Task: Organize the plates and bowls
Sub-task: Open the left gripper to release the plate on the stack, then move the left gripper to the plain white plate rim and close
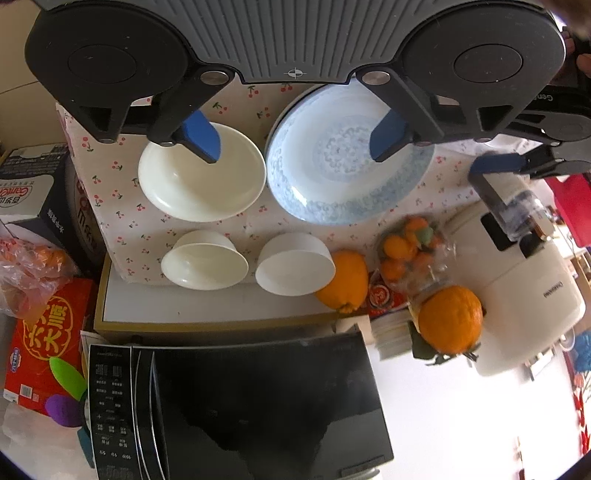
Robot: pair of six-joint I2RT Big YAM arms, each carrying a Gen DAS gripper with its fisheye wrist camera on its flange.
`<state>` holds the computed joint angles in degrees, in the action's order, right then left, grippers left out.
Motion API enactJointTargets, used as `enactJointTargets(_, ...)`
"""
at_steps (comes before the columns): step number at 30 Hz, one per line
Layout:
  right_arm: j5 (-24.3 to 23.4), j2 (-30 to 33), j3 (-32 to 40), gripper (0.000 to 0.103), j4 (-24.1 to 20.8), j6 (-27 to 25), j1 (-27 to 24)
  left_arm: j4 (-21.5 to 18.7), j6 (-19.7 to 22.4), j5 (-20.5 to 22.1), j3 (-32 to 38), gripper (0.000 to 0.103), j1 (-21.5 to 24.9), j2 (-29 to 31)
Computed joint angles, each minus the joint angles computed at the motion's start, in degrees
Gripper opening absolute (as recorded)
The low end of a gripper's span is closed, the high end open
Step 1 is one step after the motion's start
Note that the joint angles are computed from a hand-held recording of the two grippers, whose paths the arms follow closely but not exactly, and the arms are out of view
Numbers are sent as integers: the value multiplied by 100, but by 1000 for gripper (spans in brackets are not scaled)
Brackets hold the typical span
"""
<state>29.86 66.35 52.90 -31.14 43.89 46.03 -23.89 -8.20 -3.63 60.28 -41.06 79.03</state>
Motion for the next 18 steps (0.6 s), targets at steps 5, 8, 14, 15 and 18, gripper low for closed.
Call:
enactJointTargets(5,-91,21,23,102,156,-194,150,-291,-26,132,-67,95,173,-221)
enactJointTargets(8,-215,138,104,102,200,-303,254,-426,-17,197,-185,97,315,-382)
enactJointTargets(14,-650,470,239,103,498,-489,464,-518,21,241,-542,98,682,-711)
enactJointTargets(15,-731,546,281,103,538,-535,507,-533,40,254,-592,98,740,-761)
enactJointTargets(18,-828,740,400,103,580,-636,649,-577,127,337,-745,98,915,-907)
